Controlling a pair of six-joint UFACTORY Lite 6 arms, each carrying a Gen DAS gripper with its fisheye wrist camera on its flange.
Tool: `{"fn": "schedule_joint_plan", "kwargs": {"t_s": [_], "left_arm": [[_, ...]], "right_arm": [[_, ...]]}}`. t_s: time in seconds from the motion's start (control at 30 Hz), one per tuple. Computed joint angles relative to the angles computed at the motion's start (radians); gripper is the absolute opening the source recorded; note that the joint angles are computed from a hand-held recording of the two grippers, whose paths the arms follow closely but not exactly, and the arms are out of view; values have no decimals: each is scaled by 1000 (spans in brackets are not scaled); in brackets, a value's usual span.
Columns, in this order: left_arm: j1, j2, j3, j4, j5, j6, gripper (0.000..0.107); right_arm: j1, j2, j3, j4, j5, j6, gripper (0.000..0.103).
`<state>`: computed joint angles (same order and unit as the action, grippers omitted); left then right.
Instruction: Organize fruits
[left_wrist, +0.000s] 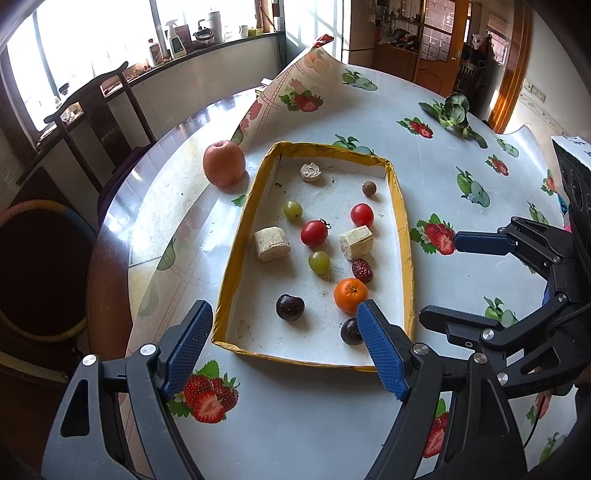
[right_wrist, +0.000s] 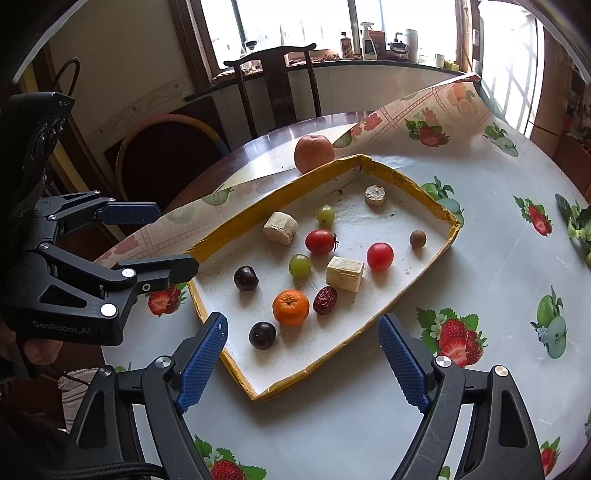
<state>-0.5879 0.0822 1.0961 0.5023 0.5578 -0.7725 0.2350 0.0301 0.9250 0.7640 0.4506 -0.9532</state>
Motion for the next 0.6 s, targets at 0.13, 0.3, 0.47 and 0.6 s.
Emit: {"fn": "schedule_joint_plan", "kwargs": {"t_s": [0.13, 0.3, 0.47, 0.6], "left_arm": [[-1, -16, -17, -9, -3, 0, 81], [-6, -17, -26, -17, -11, 1, 81], [-10, -25, -42, -22, -20, -3, 81], [-2, -24, -47, -41, -35, 12, 81]], "right_arm": [[-9, -4, -8, 20, 14, -20, 85], [10, -12, -17, 4, 3, -8, 85], [24, -11, -26, 3, -5, -9, 85], [26, -7, -34, 25, -5, -24, 85]]}}
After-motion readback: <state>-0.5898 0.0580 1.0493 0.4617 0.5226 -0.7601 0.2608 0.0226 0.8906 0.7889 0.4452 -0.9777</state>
